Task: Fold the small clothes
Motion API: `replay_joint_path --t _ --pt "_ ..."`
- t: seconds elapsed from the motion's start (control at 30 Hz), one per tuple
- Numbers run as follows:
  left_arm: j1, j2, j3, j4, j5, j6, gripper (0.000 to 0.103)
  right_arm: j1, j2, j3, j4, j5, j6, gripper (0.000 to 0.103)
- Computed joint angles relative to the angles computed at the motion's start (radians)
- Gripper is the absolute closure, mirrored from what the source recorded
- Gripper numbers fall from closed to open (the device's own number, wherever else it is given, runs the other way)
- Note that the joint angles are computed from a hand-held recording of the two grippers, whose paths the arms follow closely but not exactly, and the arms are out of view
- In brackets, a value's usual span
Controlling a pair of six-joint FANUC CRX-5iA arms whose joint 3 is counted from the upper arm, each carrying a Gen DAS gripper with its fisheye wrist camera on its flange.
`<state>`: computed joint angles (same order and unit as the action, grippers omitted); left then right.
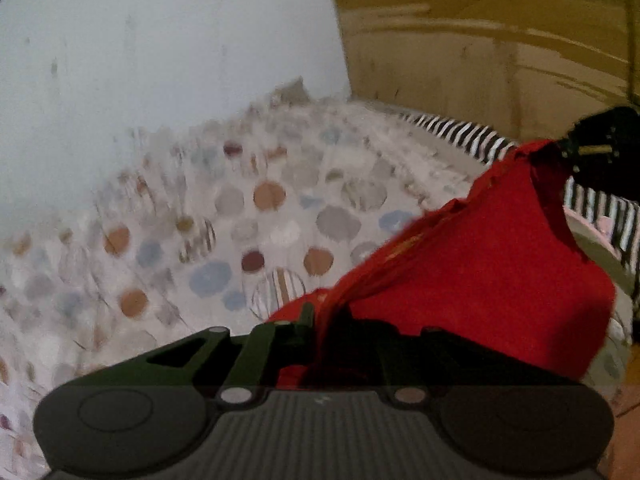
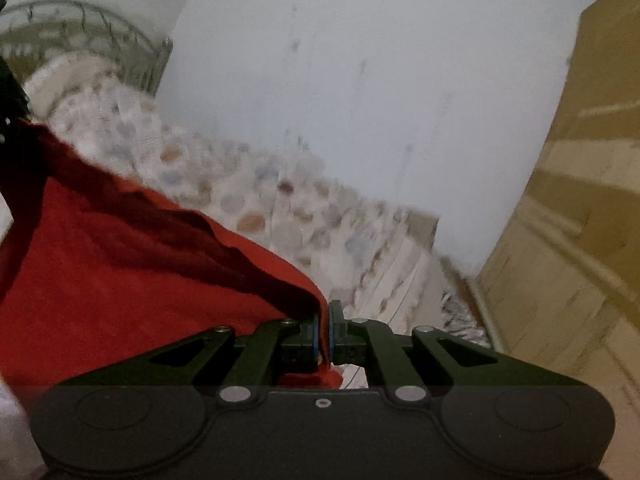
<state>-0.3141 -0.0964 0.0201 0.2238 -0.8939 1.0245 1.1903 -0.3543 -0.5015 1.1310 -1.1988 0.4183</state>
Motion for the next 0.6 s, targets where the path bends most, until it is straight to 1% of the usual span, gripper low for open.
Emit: replay_joint_path --t 0.07,0.17,0.27,0.3,0.33,0.37,0.4,0.43,0.47,0.5,0.53,0.57,0.6 --pt "0.025 0.043 0.003 0.028 -0.008 -0.008 0.086 -0.076 0.041 0.013 -0.051 0.072 0.023 0.099" --pt "0.056 0.09 0.004 0.051 -0.004 -0.006 0.078 -0.148 0.096 0.027 -0.097 0.147 0.041 0.099" --pt "0.095 0.115 -0.002 0.084 0.015 0.022 0.077 -0.201 0.145 0.04 -0.134 0.197 0.069 0.099" --pt "0.112 0.118 -0.01 0.112 0.02 0.027 0.07 -0.208 0.153 0.041 -0.147 0.204 0.072 0.099" --pt "0.133 0.113 -0.031 0.152 0.028 0.025 0.059 -0.219 0.163 0.044 -0.163 0.214 0.078 0.099" --pt "0.153 0.104 -0.058 0.197 0.043 0.018 0.053 -0.229 0.17 0.044 -0.176 0.227 0.079 0.099" --pt "0.168 0.089 -0.088 0.229 0.062 0.009 0.039 -0.236 0.177 0.044 -0.189 0.237 0.082 0.099" --pt "0.18 0.068 -0.128 0.255 0.094 -0.001 0.028 -0.247 0.188 0.045 -0.198 0.251 0.09 0.099" --pt "0.187 0.047 -0.156 0.268 0.116 -0.006 0.023 -0.25 0.194 0.044 -0.201 0.257 0.092 0.098" --pt "0.195 0.025 -0.19 0.29 0.136 -0.02 0.016 -0.252 0.197 0.04 -0.201 0.261 0.087 0.097" --pt "0.203 0.003 -0.225 0.317 0.15 -0.038 0.013 -0.253 0.195 0.036 -0.208 0.268 0.08 0.09" --pt "0.21 -0.024 -0.265 0.351 0.157 -0.059 0.012 -0.257 0.189 0.029 -0.212 0.278 0.064 0.086" --pt "0.216 -0.045 -0.3 0.385 0.159 -0.086 0.01 -0.262 0.177 0.017 -0.211 0.295 0.041 0.072"
